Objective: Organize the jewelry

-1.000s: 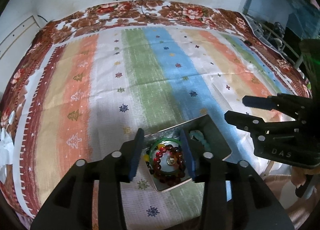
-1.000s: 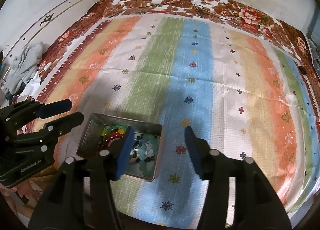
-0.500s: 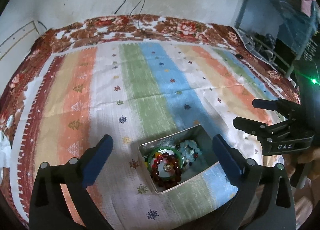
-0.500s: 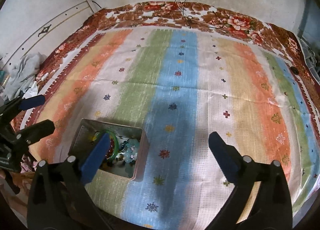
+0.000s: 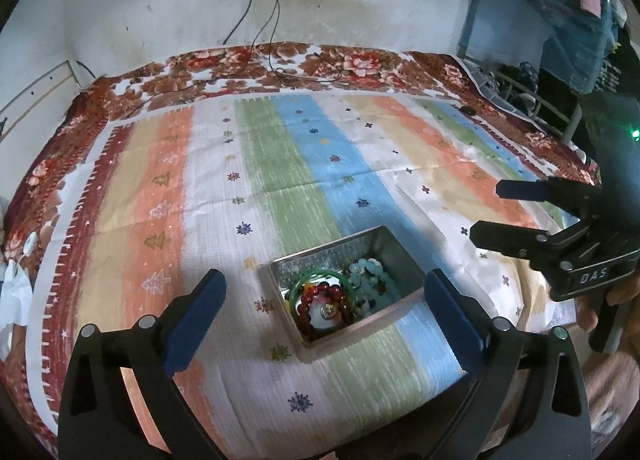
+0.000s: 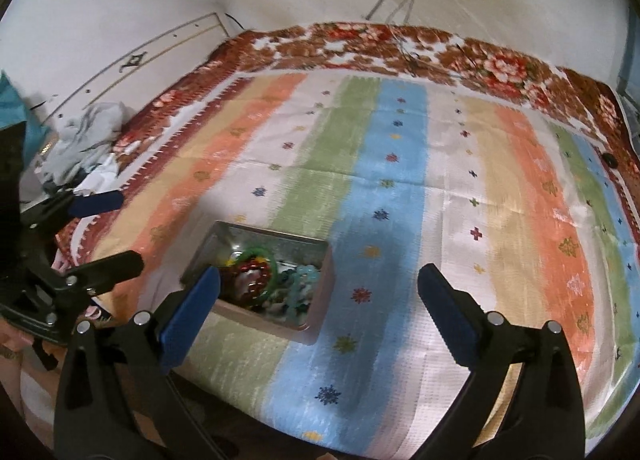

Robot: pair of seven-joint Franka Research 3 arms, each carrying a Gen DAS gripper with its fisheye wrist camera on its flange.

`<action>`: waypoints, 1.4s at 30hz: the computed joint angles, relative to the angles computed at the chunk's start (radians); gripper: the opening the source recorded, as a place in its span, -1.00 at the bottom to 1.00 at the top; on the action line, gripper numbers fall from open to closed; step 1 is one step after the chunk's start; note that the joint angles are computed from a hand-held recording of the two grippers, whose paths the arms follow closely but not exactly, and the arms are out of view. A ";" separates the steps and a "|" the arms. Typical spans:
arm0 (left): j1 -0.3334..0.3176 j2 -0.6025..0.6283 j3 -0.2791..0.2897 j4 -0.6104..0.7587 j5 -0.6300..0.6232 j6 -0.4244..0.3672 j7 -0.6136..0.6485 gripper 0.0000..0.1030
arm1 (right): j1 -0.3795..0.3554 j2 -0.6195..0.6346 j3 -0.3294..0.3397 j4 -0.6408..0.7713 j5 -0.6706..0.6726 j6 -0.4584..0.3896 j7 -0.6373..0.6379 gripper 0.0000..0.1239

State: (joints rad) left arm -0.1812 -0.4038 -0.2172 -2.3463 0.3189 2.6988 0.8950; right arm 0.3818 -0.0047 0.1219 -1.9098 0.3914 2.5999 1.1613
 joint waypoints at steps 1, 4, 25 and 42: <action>0.005 -0.010 -0.010 -0.008 0.013 0.001 -0.009 0.89 | 0.001 -0.013 0.001 -0.013 0.024 0.004 -0.024 0.58; 0.017 -0.034 -0.035 -0.024 0.051 -0.007 -0.041 0.89 | 0.008 -0.052 -0.002 -0.052 0.108 0.016 -0.104 0.58; 0.032 -0.112 -0.093 -0.059 0.224 -0.030 -0.219 0.89 | 0.040 -0.173 -0.026 -0.185 0.247 0.080 -0.286 0.58; 0.038 -0.113 -0.101 -0.071 0.248 0.006 -0.223 0.89 | 0.025 -0.173 -0.037 -0.200 0.208 0.058 -0.251 0.58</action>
